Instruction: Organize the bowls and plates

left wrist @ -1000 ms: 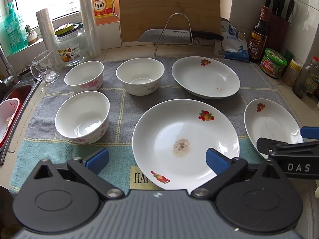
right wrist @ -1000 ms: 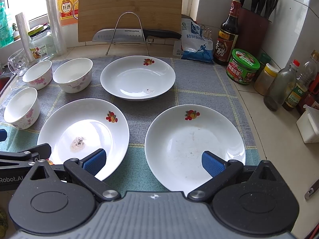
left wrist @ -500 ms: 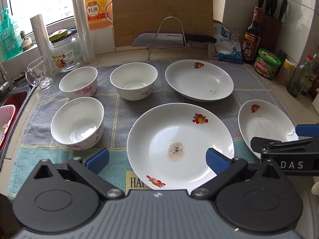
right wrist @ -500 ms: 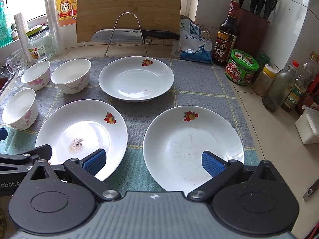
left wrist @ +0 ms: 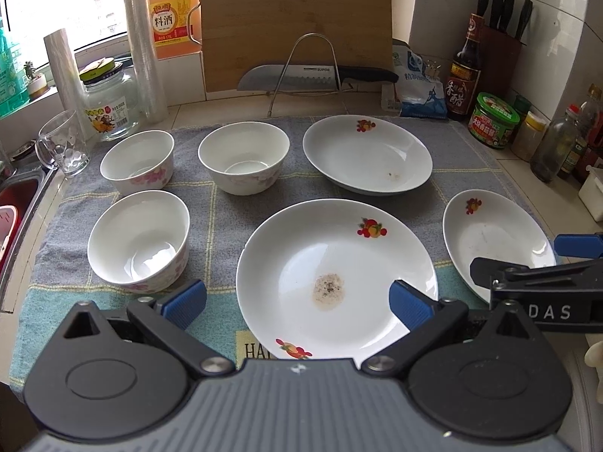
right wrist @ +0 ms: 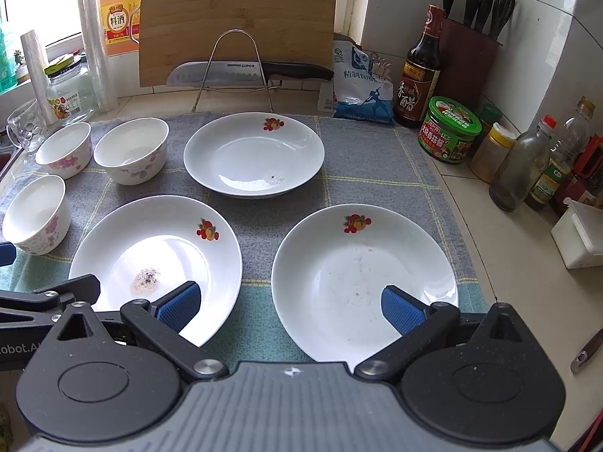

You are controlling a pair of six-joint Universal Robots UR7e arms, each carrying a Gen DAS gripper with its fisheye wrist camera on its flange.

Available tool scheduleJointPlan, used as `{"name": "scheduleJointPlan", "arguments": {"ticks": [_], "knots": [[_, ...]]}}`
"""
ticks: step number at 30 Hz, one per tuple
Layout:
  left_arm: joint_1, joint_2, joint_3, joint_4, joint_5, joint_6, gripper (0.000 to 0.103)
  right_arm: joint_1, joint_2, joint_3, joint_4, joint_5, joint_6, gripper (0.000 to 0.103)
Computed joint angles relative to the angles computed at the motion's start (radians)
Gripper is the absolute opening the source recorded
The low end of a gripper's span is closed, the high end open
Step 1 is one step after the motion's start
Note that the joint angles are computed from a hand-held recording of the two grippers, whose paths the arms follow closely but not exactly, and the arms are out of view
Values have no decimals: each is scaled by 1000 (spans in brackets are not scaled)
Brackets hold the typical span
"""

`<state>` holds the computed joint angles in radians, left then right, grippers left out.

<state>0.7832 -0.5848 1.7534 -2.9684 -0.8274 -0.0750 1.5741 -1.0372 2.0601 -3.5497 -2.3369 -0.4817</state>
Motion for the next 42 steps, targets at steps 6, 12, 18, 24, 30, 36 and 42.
{"name": "scheduleJointPlan", "arguments": {"ticks": [6,12,18,24,30,36,42], "knots": [[21,-6,-6,-38,-60,96,102,13,19,-2,-57,-12,-6,103],[53,-14,-31,-49,-164,233,102,16,42,6,-174,5,-61,103],[91,-16,-56,-58,-254,347,102,23,78,11,-318,-22,-112,103],[119,-2,-90,-51,-321,435,102,7,92,46,-406,-55,-132,103],[139,15,-120,-14,-404,435,102,-63,89,93,-436,-41,-111,103],[129,44,-173,87,-401,380,102,-165,57,147,-394,56,-64,103],[103,104,-241,124,-378,415,102,-260,27,169,-365,195,-106,103]]}}
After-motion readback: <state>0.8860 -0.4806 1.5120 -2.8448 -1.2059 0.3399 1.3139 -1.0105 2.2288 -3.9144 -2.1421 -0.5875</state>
